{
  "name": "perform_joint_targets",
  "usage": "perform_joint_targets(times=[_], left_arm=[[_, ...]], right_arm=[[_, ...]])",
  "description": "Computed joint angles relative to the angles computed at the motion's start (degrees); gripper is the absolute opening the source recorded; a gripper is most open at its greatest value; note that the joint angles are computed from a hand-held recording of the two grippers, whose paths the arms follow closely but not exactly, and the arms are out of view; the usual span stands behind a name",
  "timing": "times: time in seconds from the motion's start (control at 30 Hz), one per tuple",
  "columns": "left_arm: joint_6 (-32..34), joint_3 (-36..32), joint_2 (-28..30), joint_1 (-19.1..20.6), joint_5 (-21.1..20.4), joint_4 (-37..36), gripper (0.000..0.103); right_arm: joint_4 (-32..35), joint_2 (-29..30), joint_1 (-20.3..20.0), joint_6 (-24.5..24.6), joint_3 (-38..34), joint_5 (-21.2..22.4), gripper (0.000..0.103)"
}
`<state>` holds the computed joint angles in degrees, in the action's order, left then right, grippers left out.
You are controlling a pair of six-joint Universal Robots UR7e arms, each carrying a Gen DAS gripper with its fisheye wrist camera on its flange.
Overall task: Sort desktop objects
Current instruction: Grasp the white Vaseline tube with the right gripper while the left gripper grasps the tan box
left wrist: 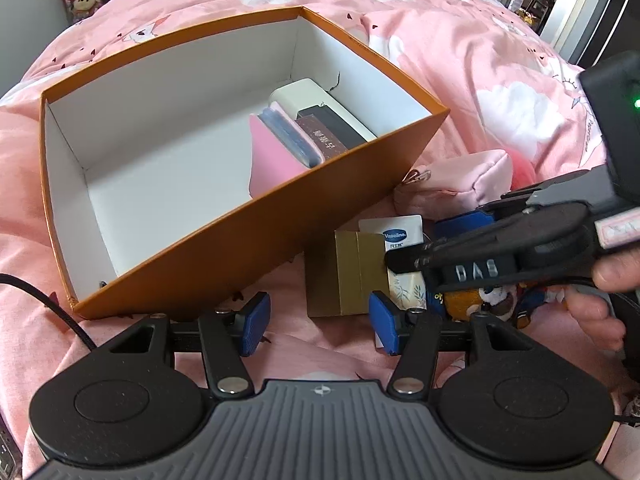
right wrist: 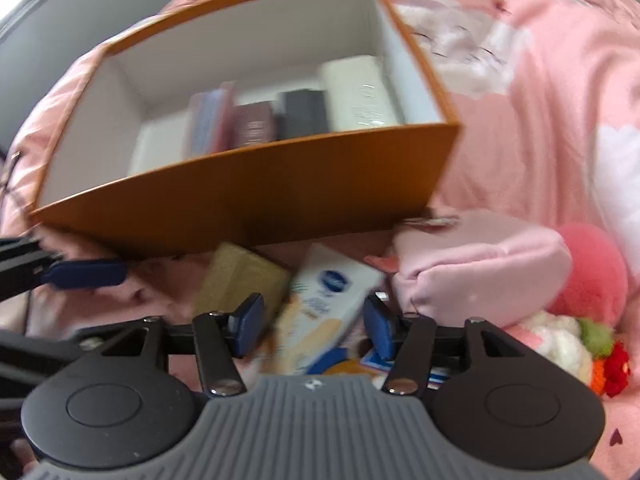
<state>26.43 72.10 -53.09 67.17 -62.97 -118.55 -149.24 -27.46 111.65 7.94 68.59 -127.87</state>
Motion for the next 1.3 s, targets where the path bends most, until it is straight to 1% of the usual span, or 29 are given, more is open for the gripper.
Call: perform_joint_targets(times=[0.07, 0.1, 0.13, 0.2, 0.23, 0.27, 0.3, 0.33, 0.4, 0.53, 0.6, 0.63, 0.73, 0.8, 0.87, 0.9, 0.93, 1.0, 1.07, 1.13, 1.2, 1.27, 1.3], left_arm=[[-0.07, -0.27, 0.14, 0.06, 0.15, 0.25, 0.064], [-0.13, -0.43, 0.21, 0.10, 0.14, 0.40, 0.064], [-0.12, -0.53, 0.23, 0.14, 0.12, 0.51, 0.064], [-0.09, -0.71, 0.30, 0.16, 0.23, 0.77, 0.064], [-0.12, -0.83, 0.34, 0.16, 0.28, 0.88, 0.064], [-0.13, -0.94, 0.37, 0.18, 0.22, 0.99, 0.064], [-0.09, -1.04, 0.39, 0.20, 0.07, 1.10, 0.064], [-0.03, -1.07, 0.39, 0.20, -0.01, 1.16, 0.064], [0.17, -0.89, 0.26, 0.17, 0.03, 1.00, 0.064], [0.02, -0.99, 0.32, 0.17, 0.11, 1.15, 0.064], [-0.09, -1.12, 0.44, 0.19, 0.12, 1.36, 0.064], [-0.13, -1.20, 0.49, 0.21, 0.10, 1.53, 0.064], [-0.19, -1.32, 0.53, 0.25, -0.36, 1.80, 0.064], [-0.33, -1.53, 0.62, 0.33, -1.06, 1.94, 0.064], [-0.43, -1.62, 0.70, 0.33, -1.34, 1.98, 0.064], [-0.40, -1.51, 0.68, 0.28, -1.23, 1.86, 0.064], [-0.31, -1.39, 0.63, 0.23, -1.12, 1.74, 0.064], [-0.29, -1.32, 0.55, 0.23, -1.10, 1.66, 0.064], [-0.68, -1.52, 0.62, 0.33, -1.21, 1.71, 0.064], [-1.04, -1.78, 0.75, 0.43, -1.30, 1.78, 0.064], [-1.17, -1.95, 0.90, 0.45, -1.30, 1.88, 0.064], [-1.13, -1.98, 0.94, 0.47, -1.23, 2.01, 0.064], [-1.09, -1.93, 0.92, 0.46, -1.17, 2.00, 0.064]], right_arm=[[-0.36, 0.24, 0.12, -0.07, -0.06, 0.00, 0.057], [-0.06, 0.27, -0.03, 0.78, -0.07, -0.28, 0.056], [0.75, -0.01, -0.34, 2.29, 0.16, 0.24, 0.053], [0.72, -0.49, -0.61, 4.12, 1.09, 1.00, 0.050], [-0.17, -0.85, -0.67, 4.80, 1.93, 0.67, 0.048], [-0.79, -1.13, -0.71, 5.67, 2.45, 0.03, 0.043], [-1.28, -1.41, -0.79, 6.44, 2.83, -0.69, 0.040], [-1.55, -1.56, -0.80, 7.01, 2.93, -1.92, 0.039], [-2.86, -1.31, -0.35, 7.06, 2.60, -6.79, 0.039], [-8.58, -1.31, -0.08, 5.35, 2.34, -13.32, 0.044], [-9.22, -1.58, -0.56, 5.44, 2.12, -14.03, 0.045], [-8.59, -1.96, -0.79, 5.78, 2.19, -13.26, 0.045], [-8.84, -3.31, -0.92, 5.42, 3.75, -9.09, 0.054], [-9.09, -4.12, -1.24, 4.03, 5.00, -4.03, 0.053], [-7.69, -4.18, -1.48, 3.31, 4.99, 0.73, 0.053], [-6.38, -3.65, -1.55, 2.62, 4.10, 1.47, 0.053], [-4.98, -2.47, -1.58, 2.18, 2.48, 1.04, 0.053], [-2.13, -0.75, -1.90, 2.46, -0.03, -0.39, 0.053], [0.66, 0.19, -2.69, 3.16, -1.87, -0.37, 0.053], [1.36, 0.29, -3.49, 3.95, -1.95, 0.90, 0.052], [-0.36, 0.07, -3.96, 3.22, -1.28, 2.80, 0.050], [-1.57, -0.19, -4.07, 2.22, -0.71, 4.25, 0.039], [-2.06, -0.33, -3.96, 1.80, -0.47, 4.44, 0.036]])
